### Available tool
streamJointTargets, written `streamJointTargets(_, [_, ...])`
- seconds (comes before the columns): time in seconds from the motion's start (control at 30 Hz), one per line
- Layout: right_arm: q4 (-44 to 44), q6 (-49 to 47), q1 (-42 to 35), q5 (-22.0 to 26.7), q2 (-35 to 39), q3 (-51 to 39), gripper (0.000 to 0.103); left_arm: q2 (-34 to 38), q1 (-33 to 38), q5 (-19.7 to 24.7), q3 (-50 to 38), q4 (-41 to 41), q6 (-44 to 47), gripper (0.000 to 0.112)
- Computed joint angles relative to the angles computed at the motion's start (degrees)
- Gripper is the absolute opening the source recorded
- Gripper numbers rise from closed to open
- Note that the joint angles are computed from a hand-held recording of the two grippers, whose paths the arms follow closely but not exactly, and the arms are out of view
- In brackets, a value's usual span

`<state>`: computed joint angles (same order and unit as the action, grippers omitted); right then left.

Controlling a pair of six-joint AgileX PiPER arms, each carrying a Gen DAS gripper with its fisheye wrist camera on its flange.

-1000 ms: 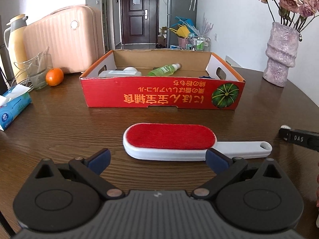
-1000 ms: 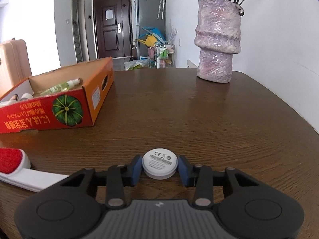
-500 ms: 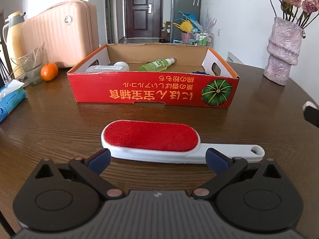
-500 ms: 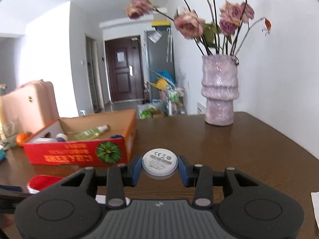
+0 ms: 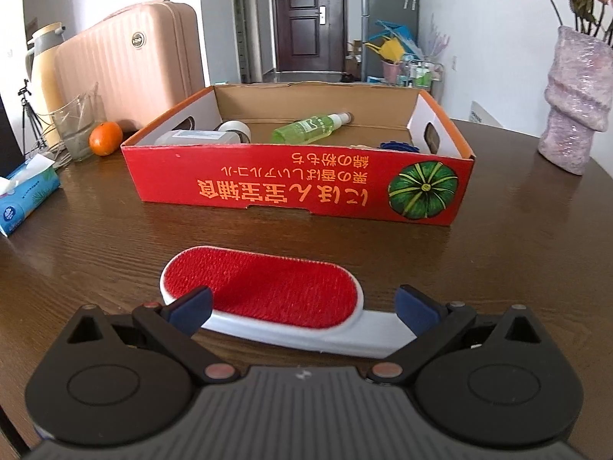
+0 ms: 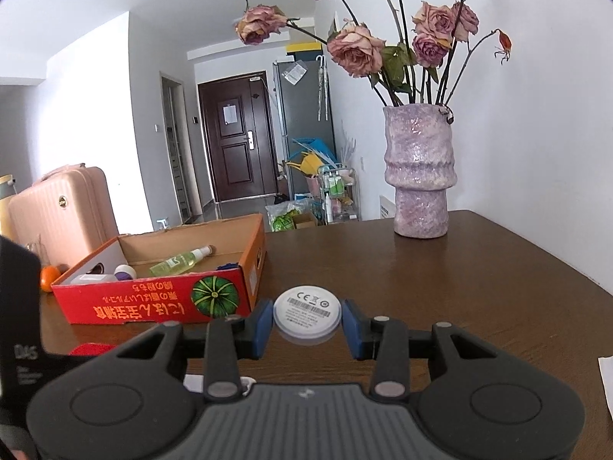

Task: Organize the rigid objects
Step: 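Close the right tool on the white disc while the left tool aligns with the lint brush handle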

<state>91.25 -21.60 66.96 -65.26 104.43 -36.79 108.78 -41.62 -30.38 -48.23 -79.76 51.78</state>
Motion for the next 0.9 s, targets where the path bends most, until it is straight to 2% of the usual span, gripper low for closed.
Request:
streamJointTargets(0.23, [0.1, -0.2, -0.1, 0.5, 0.6, -0.3, 0.039, 3.2, -1.7, -3.9, -4.2, -6.8, 5.9, 0.103])
streamJointTargets(0.43, [0.0, -0.2, -0.6, 1.1, 0.7, -0.4, 0.039, 3.9, -2.5, -5.7, -3.9, -8.3, 8.9, 0.103])
streamJointTargets(0.6, [0.0, 0.1, -0.8, 1.4, 0.7, -0.3, 0.039, 2.9, 0.4, -2.7, -1.7, -8.8, 11.5, 0.103])
streamJointTargets(0.73, [0.0, 0.3, -0.7, 1.1, 0.9, -0.3, 0.039, 0.9, 3.0, -0.4, 1.9, -3.1, 7.5, 0.103])
streamJointTargets(0.83, [0.2, 0.1, -0.7, 1.2, 1.2, -0.5, 0.039, -0.3, 5.9, 2.9, 3.7, 2.9, 4.2, 0.102])
streamJointTargets(0.9, [0.5, 0.0, -0.7, 1.3, 1.3, -0.6, 0.039, -1.0, 7.9, 5.1, 4.7, 8.0, 0.6, 0.093])
